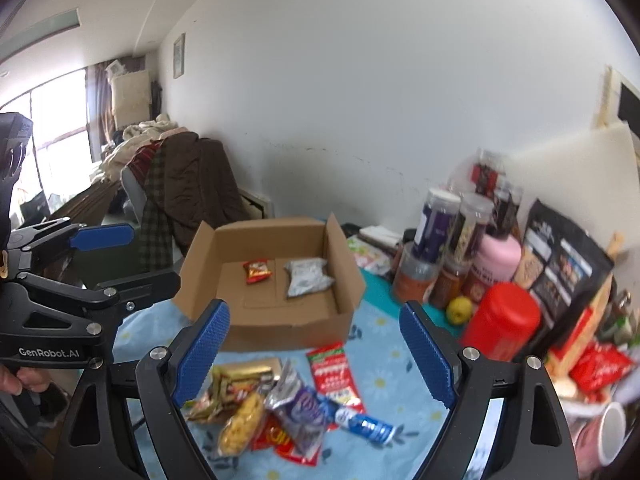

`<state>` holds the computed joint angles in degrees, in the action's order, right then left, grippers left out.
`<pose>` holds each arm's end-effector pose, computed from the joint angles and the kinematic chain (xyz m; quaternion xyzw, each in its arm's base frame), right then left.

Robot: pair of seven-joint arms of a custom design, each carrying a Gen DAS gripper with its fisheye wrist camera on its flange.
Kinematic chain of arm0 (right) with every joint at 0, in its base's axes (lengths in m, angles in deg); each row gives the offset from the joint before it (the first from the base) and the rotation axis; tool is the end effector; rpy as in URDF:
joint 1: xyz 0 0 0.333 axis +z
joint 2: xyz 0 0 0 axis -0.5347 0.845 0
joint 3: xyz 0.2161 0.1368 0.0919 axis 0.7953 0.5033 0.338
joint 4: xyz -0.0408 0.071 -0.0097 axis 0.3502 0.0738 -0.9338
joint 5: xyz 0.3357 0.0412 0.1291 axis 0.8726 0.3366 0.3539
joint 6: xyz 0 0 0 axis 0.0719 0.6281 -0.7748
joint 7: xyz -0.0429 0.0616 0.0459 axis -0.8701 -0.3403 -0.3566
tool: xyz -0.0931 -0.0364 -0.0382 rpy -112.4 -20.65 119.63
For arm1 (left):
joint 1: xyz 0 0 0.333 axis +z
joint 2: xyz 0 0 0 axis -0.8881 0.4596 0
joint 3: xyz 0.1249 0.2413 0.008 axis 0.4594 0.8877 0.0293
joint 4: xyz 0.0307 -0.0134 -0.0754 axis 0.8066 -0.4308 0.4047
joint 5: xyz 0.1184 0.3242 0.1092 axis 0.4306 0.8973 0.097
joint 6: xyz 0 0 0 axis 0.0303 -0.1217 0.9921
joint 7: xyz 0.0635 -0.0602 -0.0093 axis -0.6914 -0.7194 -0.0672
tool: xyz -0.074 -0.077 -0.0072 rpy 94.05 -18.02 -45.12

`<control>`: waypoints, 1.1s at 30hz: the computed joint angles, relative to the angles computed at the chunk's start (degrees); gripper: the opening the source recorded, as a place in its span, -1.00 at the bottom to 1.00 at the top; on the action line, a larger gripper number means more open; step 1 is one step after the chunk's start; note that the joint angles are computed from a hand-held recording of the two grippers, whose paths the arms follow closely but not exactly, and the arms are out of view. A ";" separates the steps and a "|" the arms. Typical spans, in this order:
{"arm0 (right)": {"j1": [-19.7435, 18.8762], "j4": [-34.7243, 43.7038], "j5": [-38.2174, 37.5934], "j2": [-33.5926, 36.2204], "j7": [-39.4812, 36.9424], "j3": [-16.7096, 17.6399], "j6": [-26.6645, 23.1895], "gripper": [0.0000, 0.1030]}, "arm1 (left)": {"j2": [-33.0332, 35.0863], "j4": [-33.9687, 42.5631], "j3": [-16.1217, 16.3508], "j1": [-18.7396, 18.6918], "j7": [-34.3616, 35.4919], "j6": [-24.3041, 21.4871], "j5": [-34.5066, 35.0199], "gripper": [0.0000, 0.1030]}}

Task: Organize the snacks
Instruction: 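Withdraw both tools from the box back toward the remaining snacks, then grasp the clear bag of yellow puffs with the right tool while the left tool grasps the green jerky bag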

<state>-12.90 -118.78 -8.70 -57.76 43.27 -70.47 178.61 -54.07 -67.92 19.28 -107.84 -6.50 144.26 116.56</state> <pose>0.5500 0.2812 0.4806 -0.7812 0.3914 -0.2380 0.4241 0.4941 -0.5132 0.5058 -0.6340 0.6179 -0.3222 0.3353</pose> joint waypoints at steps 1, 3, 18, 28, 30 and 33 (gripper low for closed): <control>-0.66 -1.27 1.29 -0.62 -0.71 0.77 0.26 0.70 | -0.15 -0.58 -0.05 -0.22 -0.19 0.21 0.22 0.59; -1.33 -3.23 3.47 -1.57 -1.85 1.66 0.49 0.70 | -0.41 -1.74 -0.43 -0.20 -0.28 1.11 0.14 0.59; -1.06 -9.28 20.14 -2.90 -13.53 3.11 -1.65 0.70 | -2.10 -11.87 -2.97 2.12 -4.11 5.87 -4.20 0.59; 0.90 -8.45 16.97 0.58 -9.45 1.46 -5.57 0.70 | -3.55 -18.98 -3.95 3.63 -6.84 8.22 -5.77 0.59; 1.51 -7.82 15.17 1.64 -7.90 1.03 -6.12 0.70 | -3.91 -20.18 -4.18 4.04 -7.22 8.49 -6.01 0.59; 2.61 -6.79 11.16 3.35 -4.53 0.21 -6.66 0.67 | -4.53 -22.11 -4.36 4.57 -8.03 8.79 -6.09 0.59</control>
<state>-10.29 -125.57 2.46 -54.41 38.75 -70.26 171.95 -58.60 -90.03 14.91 -103.27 -14.53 153.05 110.47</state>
